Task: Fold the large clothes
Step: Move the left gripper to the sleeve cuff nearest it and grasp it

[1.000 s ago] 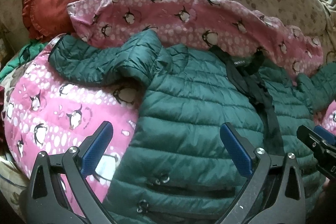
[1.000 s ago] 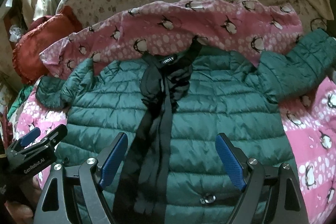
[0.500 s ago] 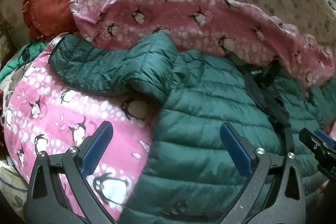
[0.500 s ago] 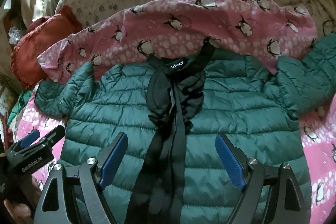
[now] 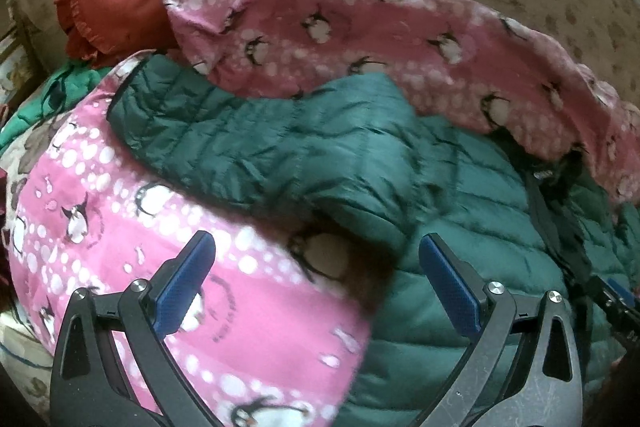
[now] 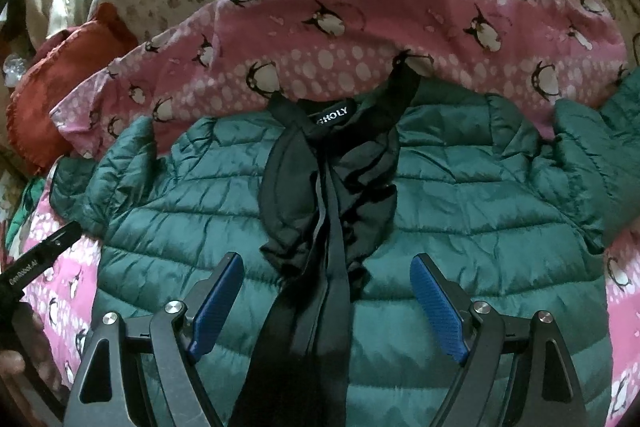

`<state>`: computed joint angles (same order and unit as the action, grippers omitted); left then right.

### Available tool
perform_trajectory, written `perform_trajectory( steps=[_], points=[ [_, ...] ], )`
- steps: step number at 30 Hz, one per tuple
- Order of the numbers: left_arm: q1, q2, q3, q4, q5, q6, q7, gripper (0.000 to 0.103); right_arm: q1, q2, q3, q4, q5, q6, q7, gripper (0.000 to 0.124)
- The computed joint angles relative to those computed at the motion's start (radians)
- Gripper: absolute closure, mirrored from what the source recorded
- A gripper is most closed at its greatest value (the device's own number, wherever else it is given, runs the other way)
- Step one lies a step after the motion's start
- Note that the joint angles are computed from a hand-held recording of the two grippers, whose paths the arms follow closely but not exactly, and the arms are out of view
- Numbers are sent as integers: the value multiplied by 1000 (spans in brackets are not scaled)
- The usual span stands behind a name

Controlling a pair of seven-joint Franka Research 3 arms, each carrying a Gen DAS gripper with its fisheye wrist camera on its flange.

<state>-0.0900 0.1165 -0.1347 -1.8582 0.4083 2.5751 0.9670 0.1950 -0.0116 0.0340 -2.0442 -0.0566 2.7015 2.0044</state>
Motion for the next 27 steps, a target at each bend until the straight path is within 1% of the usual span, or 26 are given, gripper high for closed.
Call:
perform_trajectory(
  steps=[9, 14, 17, 22, 27],
  points=[
    [44, 83, 50, 98, 33, -72, -38, 1, 7, 48, -7, 46, 39, -20, -26, 40],
    [68, 133, 93, 157, 104, -86, -129, 1, 14, 50, -9, 43, 58, -13, -52, 40],
    [73, 183, 114, 226, 153, -125, -167, 1, 16, 52, -8, 45, 77, -15, -68, 40],
    [82, 255, 136, 319, 201, -146, -201, 1, 18, 49, -8, 43, 85, -26, -87, 40],
    [71, 326, 165, 409, 257, -173, -243, 2, 19, 41, -6, 33, 94, -23, -99, 40]
  ],
)
